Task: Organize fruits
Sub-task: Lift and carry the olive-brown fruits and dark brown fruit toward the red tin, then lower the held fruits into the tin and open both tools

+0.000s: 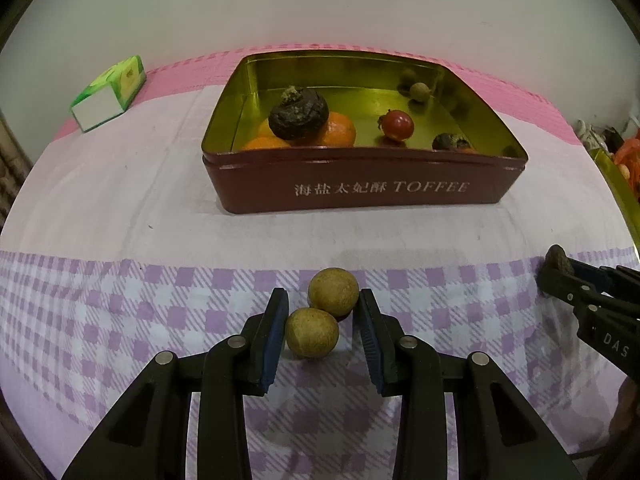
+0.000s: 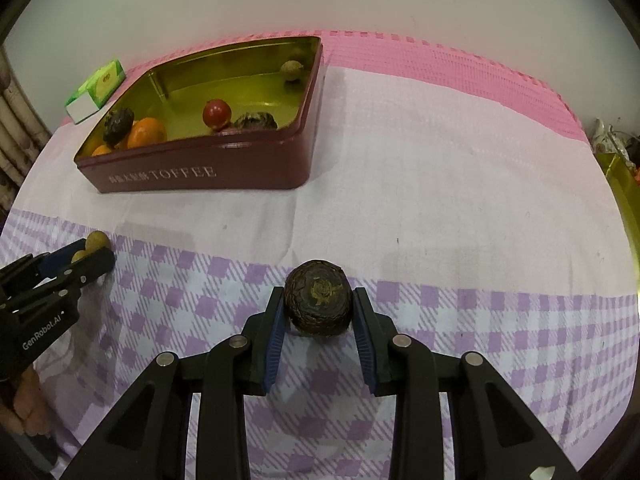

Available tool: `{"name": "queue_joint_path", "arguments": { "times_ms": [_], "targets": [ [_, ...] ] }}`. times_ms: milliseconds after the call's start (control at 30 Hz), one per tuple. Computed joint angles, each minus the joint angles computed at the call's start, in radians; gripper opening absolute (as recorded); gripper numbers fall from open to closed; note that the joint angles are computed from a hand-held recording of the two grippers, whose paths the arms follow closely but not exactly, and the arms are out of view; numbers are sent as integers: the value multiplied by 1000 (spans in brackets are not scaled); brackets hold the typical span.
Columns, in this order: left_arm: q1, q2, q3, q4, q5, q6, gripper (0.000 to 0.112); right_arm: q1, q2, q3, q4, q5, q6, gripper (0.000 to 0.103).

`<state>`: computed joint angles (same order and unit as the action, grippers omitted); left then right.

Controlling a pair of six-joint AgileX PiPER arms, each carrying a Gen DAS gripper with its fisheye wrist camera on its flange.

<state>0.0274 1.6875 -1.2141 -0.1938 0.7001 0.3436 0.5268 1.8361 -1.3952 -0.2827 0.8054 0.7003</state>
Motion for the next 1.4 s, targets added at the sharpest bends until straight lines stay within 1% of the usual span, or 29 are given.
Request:
{"name": "queue_joint_path", "arguments": {
  "times_ms": [233, 567, 900, 1200, 1300, 1333, 1367, 1400],
  "targets": [
    [-2, 17, -69, -6, 43, 4, 37, -2, 14, -74, 16, 34, -31, 30],
    [13, 77, -268, -25, 121, -16, 37, -1, 38, -194, 35, 74, -92, 30],
    [38, 146, -394, -29, 172, -36, 37, -15, 83, -309, 50, 111, -144, 30],
    [46, 229, -505, -18, 220, -42, 37, -24, 186, -508, 65, 171, -221, 30],
    [41, 256, -536, -17, 236, -40, 37, -35, 235, -591, 90, 205, -254, 30],
    [39, 264, -545, -15, 239, -40, 36, -35, 248, -611, 95, 212, -258, 30],
    [37, 270, -552, -12, 241, -41, 30, -37, 262, -632, 100, 221, -265, 30],
    [38, 282, -567, -19, 252, -36, 28, -37, 274, -648, 101, 229, -269, 30]
  ]
}}
